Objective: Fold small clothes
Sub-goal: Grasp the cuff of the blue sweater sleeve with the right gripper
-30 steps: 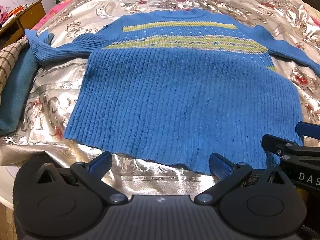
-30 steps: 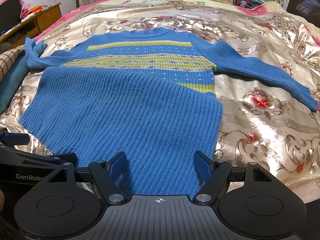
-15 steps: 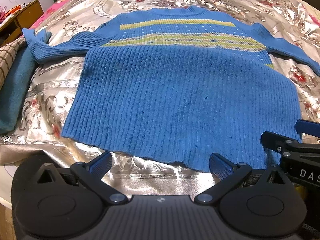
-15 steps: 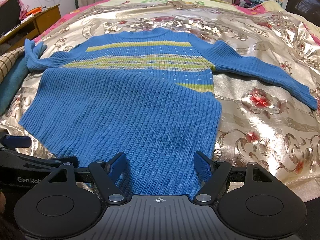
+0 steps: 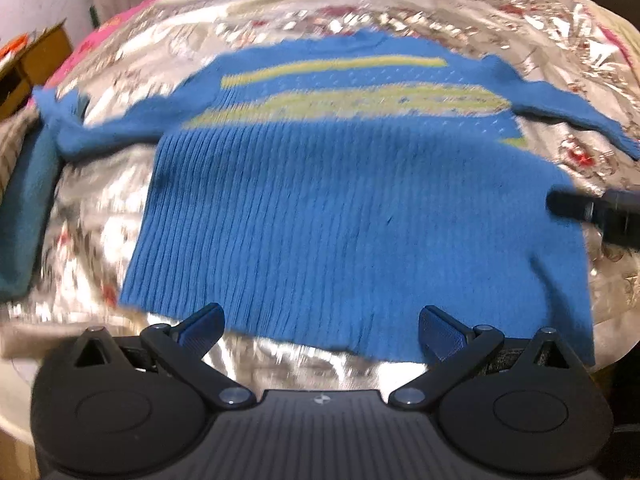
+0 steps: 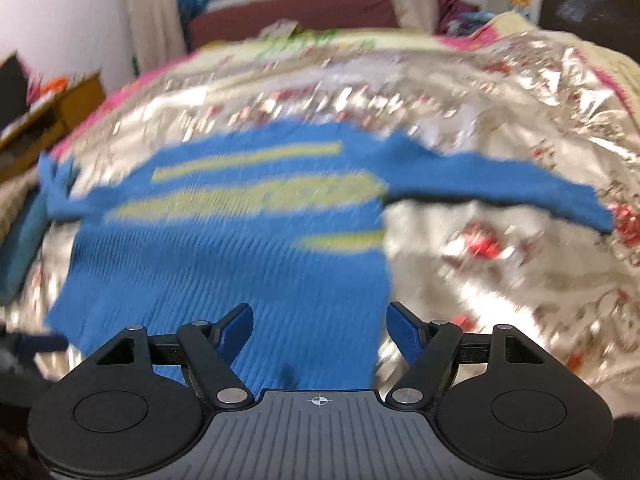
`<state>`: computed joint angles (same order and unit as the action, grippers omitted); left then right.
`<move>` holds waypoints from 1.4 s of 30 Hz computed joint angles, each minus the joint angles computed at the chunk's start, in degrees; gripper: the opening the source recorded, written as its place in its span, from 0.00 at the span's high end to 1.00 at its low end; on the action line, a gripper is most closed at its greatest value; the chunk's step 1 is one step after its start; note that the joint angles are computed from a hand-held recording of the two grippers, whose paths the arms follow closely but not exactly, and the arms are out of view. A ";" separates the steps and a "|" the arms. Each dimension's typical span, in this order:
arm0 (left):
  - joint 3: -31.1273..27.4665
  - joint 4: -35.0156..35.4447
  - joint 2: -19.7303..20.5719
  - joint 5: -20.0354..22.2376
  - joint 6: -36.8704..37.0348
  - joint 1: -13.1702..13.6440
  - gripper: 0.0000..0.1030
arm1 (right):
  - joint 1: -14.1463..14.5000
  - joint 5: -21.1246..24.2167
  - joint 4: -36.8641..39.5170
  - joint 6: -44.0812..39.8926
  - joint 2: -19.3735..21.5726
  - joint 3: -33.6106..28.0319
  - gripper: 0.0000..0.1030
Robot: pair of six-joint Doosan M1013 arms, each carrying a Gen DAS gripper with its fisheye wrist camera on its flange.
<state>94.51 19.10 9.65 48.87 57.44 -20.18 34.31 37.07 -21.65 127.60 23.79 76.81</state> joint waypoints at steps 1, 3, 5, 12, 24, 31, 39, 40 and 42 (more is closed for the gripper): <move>-0.34 0.38 0.13 -0.57 0.71 -0.13 0.00 | -0.57 -0.73 -0.99 1.73 -0.18 0.08 0.28; -1.35 0.33 0.66 -1.43 2.16 -0.25 0.00 | -2.17 -1.26 -2.13 5.03 -0.28 -0.12 0.30; -2.67 -0.61 1.54 -2.20 4.17 -0.22 0.00 | -3.97 -0.96 -2.04 7.83 -0.20 -0.42 0.30; -8.12 -4.24 5.51 -3.10 10.52 -0.74 0.00 | -10.93 -2.16 -0.41 21.16 0.98 0.08 0.36; -14.23 -8.95 10.48 -2.22 16.45 -2.38 0.00 | -18.64 -15.82 -0.07 44.64 1.75 5.47 0.39; -15.64 -10.09 11.70 -0.07 17.82 -2.90 0.00 | -19.41 -17.01 -7.04 55.52 3.57 4.40 0.70; -16.25 -10.65 12.02 0.98 17.89 -2.94 0.00 | -21.17 -24.42 -6.47 61.29 2.95 7.20 0.88; -16.23 -10.73 11.99 0.96 17.89 -2.96 0.00 | -21.14 -25.06 -8.72 63.27 2.75 7.48 0.89; -16.18 -11.18 11.93 1.01 18.16 -2.95 0.00 | -20.97 -26.10 -14.31 68.25 2.18 8.06 0.89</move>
